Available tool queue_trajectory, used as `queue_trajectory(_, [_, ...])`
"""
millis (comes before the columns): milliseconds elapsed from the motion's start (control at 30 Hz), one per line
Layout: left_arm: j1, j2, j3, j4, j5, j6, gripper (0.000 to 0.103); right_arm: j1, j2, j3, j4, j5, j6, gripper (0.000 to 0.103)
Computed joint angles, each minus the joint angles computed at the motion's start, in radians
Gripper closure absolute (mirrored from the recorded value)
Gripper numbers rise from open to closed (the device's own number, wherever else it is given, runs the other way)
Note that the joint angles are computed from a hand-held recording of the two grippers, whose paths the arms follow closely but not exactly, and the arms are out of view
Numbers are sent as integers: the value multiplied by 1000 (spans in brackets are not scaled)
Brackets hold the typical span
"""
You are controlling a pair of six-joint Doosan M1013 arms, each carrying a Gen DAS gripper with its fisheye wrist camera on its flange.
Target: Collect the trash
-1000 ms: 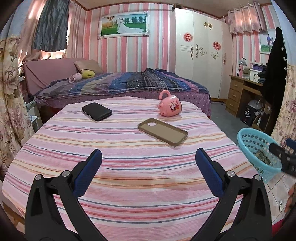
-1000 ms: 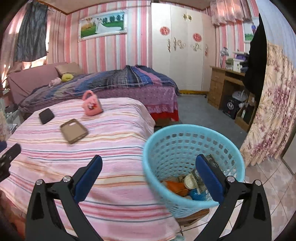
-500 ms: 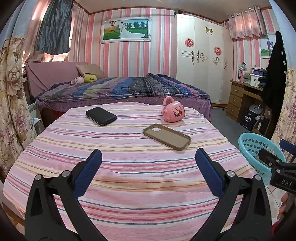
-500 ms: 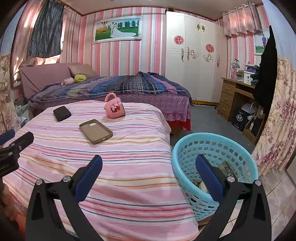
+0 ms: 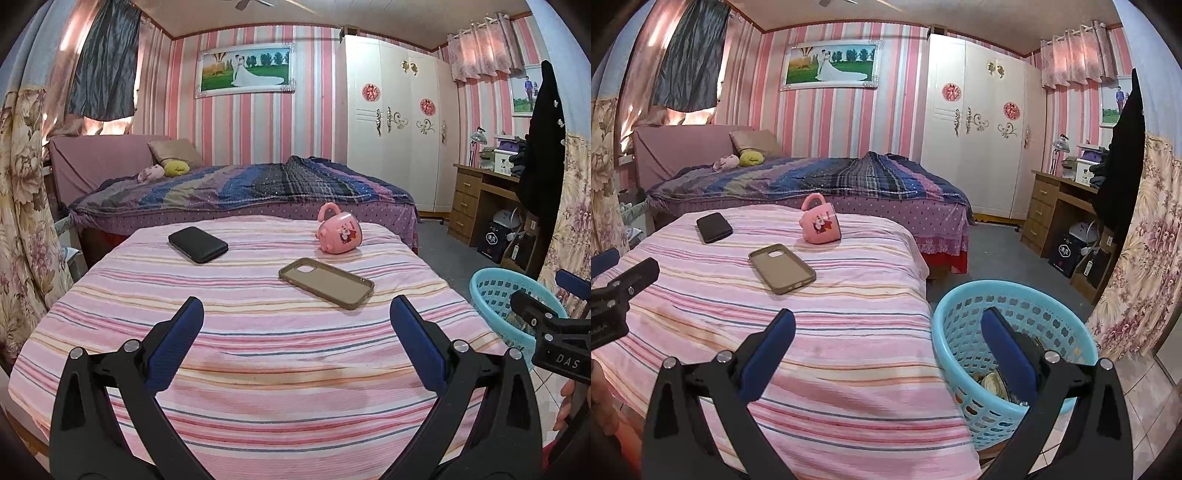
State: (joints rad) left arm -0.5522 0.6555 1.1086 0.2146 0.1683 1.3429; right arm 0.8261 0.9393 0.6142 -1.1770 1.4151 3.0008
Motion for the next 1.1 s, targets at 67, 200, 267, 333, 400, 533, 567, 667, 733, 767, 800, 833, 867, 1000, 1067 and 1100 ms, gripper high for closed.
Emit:
queue_trajectory(67, [-2, -4, 8, 58, -15, -55, 5, -1, -4, 8, 0, -3, 6, 5])
queue_trajectory(200, [-1, -5, 7, -19, -12, 18, 5, -1, -3, 2, 0, 1, 6, 5])
queue_trajectory(267, [1, -4, 5, -60, -7, 57, 5, 0, -7, 9, -4, 2, 9, 5])
queue_trajectory(333, [2, -4, 6, -61, -8, 57, 5, 0, -9, 14, -2, 2, 11, 5])
queue_trajectory(400, [2, -3, 4, -58, -6, 54, 5, 1, -9, 12, -2, 3, 10, 5])
queue_trajectory(533, [7, -6, 6, -114, -2, 110, 5, 1, -12, 19, -4, 4, 13, 5])
queue_trajectory(567, [7, -6, 6, -116, -2, 112, 5, 2, -12, 19, -2, 5, 13, 5])
queue_trajectory(667, [7, -6, 6, -120, -2, 115, 5, 1, -13, 21, -5, 4, 14, 5])
queue_trajectory(733, [7, -6, 6, -116, -2, 113, 5, 2, -14, 23, -6, 4, 16, 5])
queue_trajectory(767, [7, -6, 6, -115, -2, 112, 5, 1, -14, 23, -5, 4, 15, 5])
queue_trajectory(800, [7, -6, 7, -117, -3, 113, 5, 1, -14, 23, -4, 4, 15, 5])
queue_trajectory(833, [7, -6, 6, -115, -3, 111, 5, 1, -15, 24, -5, 3, 16, 5])
queue_trajectory(867, [7, -6, 6, -118, -2, 114, 5, 1, -14, 24, -5, 3, 15, 5])
queue_trajectory(1000, [7, -6, 6, -118, -1, 115, 5, 2, -15, 24, -4, 5, 15, 5])
queue_trajectory(1067, [7, -6, 6, -121, -1, 118, 5, 1, -14, 23, -5, 3, 15, 5])
queue_trajectory(1100, [7, -6, 6, -122, -2, 119, 5, 2, -15, 23, -6, 5, 16, 5])
